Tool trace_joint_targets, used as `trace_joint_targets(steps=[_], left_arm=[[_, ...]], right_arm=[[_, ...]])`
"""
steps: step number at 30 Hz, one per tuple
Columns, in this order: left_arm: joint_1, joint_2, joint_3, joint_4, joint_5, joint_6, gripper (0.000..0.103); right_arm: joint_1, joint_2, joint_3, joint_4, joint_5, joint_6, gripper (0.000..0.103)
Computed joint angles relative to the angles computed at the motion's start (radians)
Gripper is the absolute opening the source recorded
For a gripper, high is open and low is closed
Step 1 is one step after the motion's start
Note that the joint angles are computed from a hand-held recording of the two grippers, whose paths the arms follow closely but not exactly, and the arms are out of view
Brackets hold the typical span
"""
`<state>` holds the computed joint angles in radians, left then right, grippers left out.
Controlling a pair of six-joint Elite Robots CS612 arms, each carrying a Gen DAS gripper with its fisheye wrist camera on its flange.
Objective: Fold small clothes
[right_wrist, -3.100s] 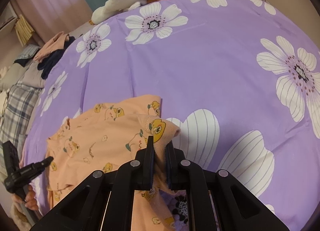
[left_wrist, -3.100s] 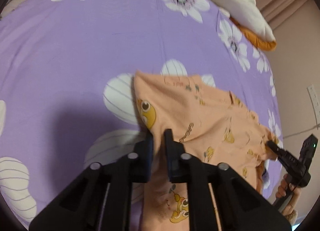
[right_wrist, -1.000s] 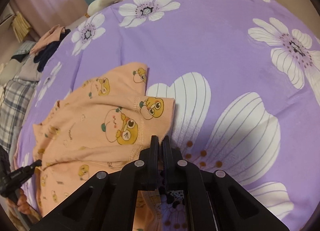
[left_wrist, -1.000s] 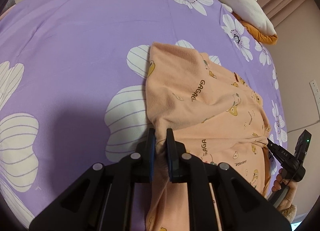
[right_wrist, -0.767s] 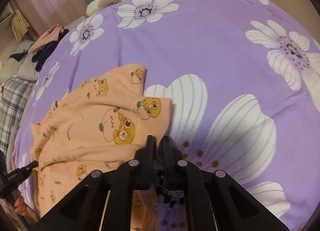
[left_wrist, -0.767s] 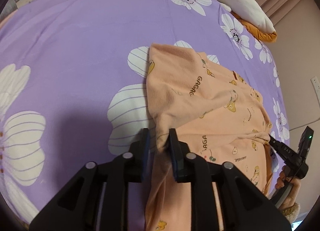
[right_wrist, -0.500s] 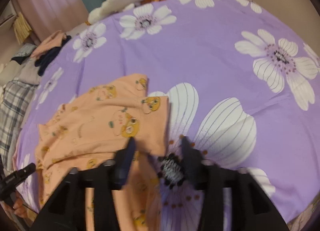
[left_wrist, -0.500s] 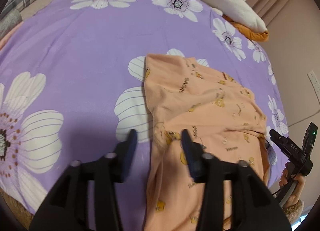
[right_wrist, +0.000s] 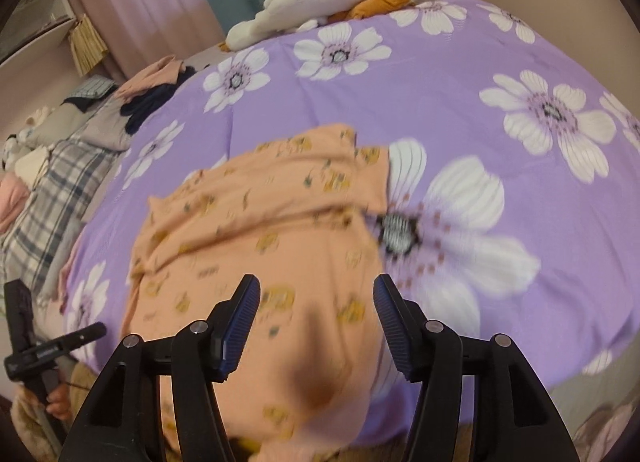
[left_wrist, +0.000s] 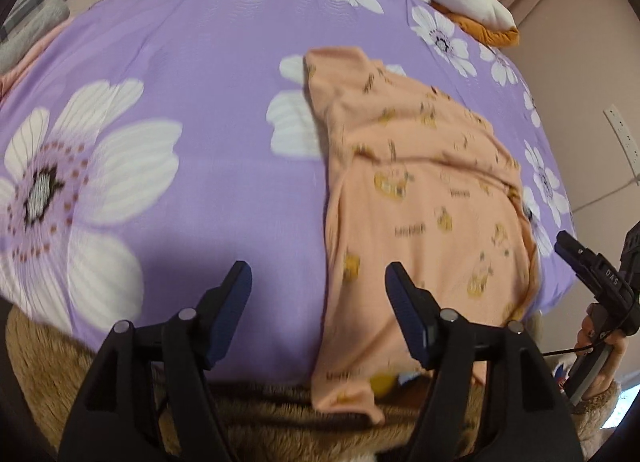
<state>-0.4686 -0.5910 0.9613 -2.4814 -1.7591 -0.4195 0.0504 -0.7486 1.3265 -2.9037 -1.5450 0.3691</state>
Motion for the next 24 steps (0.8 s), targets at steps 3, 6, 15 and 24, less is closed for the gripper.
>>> trace_joint_targets(steps=[3, 6, 15, 24], left_arm=[[0.004, -0.009, 0.028, 0.01, -0.048, -0.012, 0.068], [0.003, -0.015, 0.047, 0.021, -0.072, -0.016, 0.067], [-0.006, -0.021, 0.076, 0.058, -0.157, 0.027, 0.065], [-0.003, 0.008, 0.053, 0.09, -0.221, 0.008, 0.015]], right_arm=[[0.007, -0.017, 0.034, 0.024, 0.017, 0.008, 0.059], [0.014, -0.025, 0.049, 0.051, 0.018, 0.005, 0.059], [0.027, -0.05, 0.116, 0.078, 0.027, 0.038, 0.059], [0.026, -0.023, 0.103, 0.121, 0.127, 0.047, 0.059]])
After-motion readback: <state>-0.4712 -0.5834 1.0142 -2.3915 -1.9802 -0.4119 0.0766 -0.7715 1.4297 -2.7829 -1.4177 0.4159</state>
